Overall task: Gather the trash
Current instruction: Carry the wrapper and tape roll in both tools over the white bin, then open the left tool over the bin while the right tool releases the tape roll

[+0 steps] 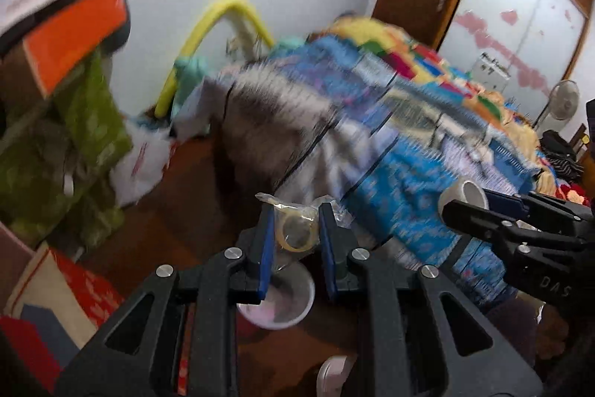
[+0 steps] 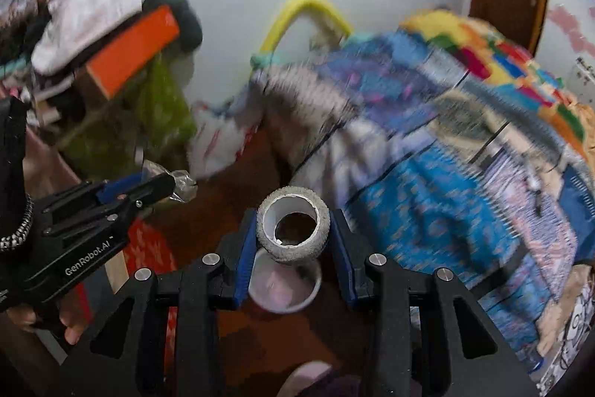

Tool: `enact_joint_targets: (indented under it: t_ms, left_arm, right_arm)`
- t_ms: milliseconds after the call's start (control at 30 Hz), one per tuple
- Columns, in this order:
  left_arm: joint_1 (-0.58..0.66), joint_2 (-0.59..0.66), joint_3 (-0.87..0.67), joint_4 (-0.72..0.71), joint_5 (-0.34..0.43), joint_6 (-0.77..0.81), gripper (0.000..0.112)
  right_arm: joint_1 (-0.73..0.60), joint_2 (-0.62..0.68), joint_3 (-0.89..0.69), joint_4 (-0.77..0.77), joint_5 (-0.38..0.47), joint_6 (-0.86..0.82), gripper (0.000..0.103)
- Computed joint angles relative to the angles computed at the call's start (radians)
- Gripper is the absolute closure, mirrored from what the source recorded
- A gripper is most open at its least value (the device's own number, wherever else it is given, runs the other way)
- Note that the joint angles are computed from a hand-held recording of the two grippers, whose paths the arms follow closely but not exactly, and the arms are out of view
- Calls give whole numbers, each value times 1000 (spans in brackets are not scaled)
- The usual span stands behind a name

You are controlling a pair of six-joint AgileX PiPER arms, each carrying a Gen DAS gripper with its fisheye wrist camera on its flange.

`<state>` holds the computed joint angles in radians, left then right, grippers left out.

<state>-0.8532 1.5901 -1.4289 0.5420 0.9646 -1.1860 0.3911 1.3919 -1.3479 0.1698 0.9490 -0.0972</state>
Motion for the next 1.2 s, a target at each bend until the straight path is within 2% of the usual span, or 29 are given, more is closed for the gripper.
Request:
enact_joint_targets:
  t_ms: [200, 300, 467, 600, 800, 900, 1000, 1133, 1200]
  left_arm:
    - [106, 37, 167, -166, -139, 78, 90]
    - [144, 88, 212, -253, -206, 127, 90]
    - [197, 185, 232, -397, -274, 242, 90]
    - [240, 279, 210, -546, -292, 381, 90]
    - [284, 347, 158, -644, -285, 475, 90]
    - [315, 354, 161, -730, -306, 535, 90]
    - [331, 360, 146, -746, -289, 541, 85]
    - [325, 351, 140, -726, -280, 526, 68]
    - [314, 337, 142, -696, -275, 496, 68]
  right_arm:
    - [29, 159, 54, 59, 2, -2, 68]
    - [32, 243, 61, 65, 6, 2, 68]
    - [33, 373, 32, 69, 18, -5, 68]
    - [30, 461, -20, 84, 44, -10, 68]
    - [18, 519, -76, 109, 65, -54, 67]
    - [-6, 562, -127, 153, 125, -87, 67]
    - [-23, 569, -141, 179, 143, -97, 67]
    - [-20, 550, -136, 156, 137, -97, 67]
    - [-22, 543, -132, 159, 136, -99, 66]
